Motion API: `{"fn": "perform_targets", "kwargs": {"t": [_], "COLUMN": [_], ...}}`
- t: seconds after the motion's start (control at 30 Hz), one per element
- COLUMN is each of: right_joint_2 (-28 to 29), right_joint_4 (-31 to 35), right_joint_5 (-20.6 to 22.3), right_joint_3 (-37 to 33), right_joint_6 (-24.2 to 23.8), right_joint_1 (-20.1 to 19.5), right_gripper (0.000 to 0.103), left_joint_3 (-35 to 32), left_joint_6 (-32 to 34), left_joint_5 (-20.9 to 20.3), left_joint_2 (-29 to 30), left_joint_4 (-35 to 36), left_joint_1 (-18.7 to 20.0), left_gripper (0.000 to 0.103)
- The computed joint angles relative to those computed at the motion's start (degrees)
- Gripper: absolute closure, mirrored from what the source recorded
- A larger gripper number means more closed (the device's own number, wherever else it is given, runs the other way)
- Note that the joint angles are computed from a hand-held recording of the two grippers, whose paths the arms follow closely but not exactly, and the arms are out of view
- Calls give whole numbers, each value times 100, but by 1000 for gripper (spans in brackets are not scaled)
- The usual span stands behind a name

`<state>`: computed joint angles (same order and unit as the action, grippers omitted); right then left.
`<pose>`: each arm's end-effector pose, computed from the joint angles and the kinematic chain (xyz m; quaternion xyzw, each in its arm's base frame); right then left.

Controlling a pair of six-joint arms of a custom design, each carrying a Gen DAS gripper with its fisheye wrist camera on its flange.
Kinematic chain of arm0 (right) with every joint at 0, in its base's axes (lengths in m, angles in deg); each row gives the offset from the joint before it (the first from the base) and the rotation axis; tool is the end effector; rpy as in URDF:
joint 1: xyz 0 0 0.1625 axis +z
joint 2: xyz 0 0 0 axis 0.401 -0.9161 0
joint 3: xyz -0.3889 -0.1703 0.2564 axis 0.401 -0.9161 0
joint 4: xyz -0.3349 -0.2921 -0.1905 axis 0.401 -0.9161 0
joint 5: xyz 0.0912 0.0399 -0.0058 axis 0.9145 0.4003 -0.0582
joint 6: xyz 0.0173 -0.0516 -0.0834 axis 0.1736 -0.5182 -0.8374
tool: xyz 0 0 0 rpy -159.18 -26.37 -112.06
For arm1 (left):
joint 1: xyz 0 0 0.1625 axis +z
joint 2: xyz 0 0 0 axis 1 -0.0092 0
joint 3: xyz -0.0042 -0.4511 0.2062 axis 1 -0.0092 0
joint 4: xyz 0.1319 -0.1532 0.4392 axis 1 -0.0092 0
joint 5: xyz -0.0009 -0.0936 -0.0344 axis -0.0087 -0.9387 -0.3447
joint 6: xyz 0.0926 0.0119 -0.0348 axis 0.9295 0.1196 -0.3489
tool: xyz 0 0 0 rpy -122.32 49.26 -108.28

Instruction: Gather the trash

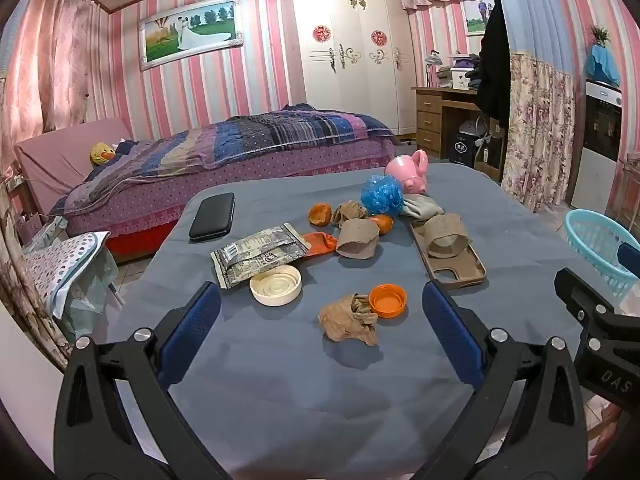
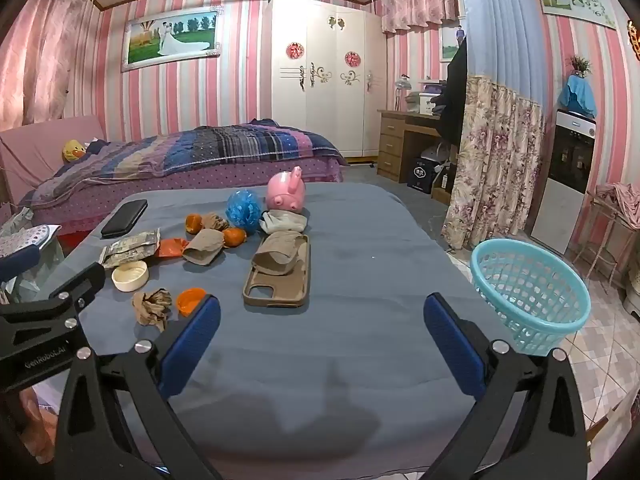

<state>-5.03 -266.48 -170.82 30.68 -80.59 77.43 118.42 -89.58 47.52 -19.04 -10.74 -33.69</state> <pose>0.2500 -0.7923 0.1500 0.2504 -0.7979 0.4626 0.2943 -0.2522 -0.7674 0.1747 0.1217 0.7450 -0.4982 0.4265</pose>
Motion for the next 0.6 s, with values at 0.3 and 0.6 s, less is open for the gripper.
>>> {"fn": "perform_targets", "kwargs": {"t": [0.3,0.6], "right_joint_2": [-11,-15], "right_joint_4": [-61,-33], "right_joint_5": [25,2], "right_joint_3": [28,0], "right_joint_6": [-13,40], "right_joint_1": [-2,-6], "right_gripper": [4,4], "left_joint_3": [-19,-11], "left_joint_6": [4,38], "left_joint_5": [-26,-37], "left_joint_2": [9,1], "left_joint_4": [34,26], "left_joint_1": [-1,-1], "left_gripper": [5,5]}}
